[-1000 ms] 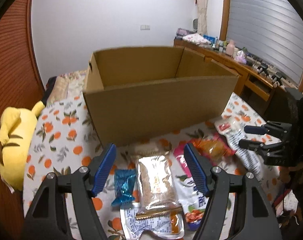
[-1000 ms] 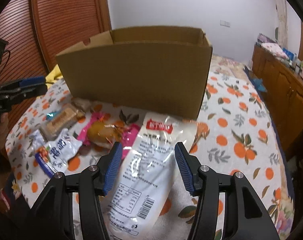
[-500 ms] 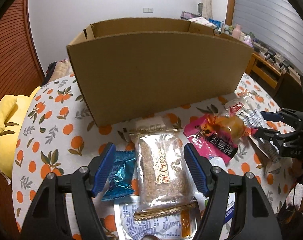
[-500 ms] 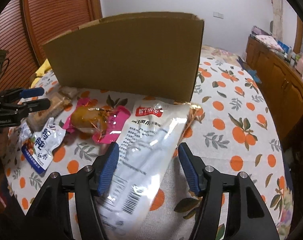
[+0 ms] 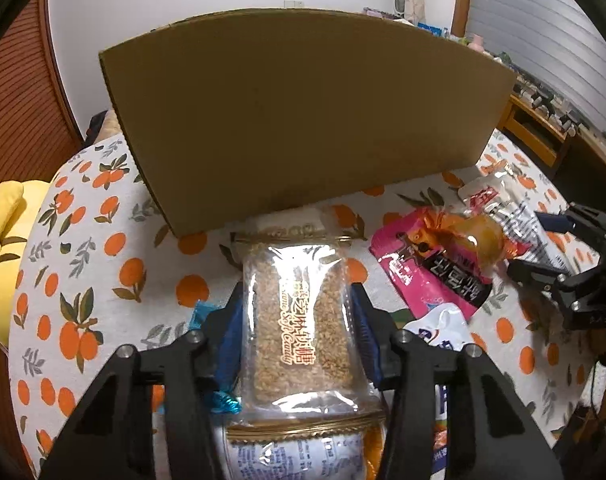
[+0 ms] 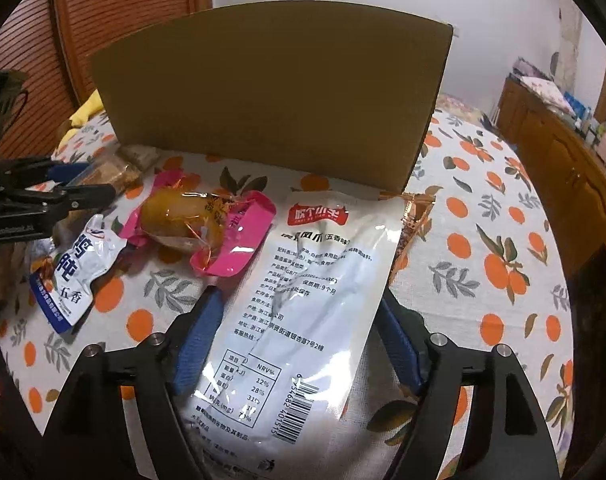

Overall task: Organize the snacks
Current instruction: 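Grasp the white printed bag with the right tool while the left tool grasps the rice-cracker bar, then lift the white bag with the right tool while the left tool lifts the rice-cracker bar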

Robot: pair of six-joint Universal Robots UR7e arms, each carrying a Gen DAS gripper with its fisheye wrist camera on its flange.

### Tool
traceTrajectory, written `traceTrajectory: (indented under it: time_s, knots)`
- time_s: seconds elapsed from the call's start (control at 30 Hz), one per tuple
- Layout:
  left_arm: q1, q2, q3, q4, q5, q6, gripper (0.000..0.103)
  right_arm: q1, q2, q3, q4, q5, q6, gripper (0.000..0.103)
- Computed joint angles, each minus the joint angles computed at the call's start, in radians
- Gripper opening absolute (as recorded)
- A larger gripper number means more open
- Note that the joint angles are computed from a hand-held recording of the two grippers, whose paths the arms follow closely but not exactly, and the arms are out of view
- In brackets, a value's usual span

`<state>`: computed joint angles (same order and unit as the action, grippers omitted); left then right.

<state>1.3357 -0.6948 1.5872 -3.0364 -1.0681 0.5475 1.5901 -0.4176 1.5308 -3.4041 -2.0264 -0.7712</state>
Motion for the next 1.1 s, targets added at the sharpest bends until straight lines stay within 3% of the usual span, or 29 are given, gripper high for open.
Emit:
traceTrajectory:
  time_s: [0.23, 0.83, 1.1]
  knots:
    - [-0.002, 0.0, 0.01, -0.026, -0.006, 0.028, 0.043, -0.002, -0.001, -0.003, 0.005, 0.003, 0.0, 0.08]
    - [0.008, -0.072, 0.056, -0.039, -0.132, 0.007, 0.043, 0.003, 0.007, -0.007, -0.006, -0.014, 0.004, 0.081]
    - [0.013, -0.076, 0.072, -0.042, -0.148, 0.003, 0.043, -0.006, -0.012, 0.019, -0.015, 0.004, 0.009, 0.066]
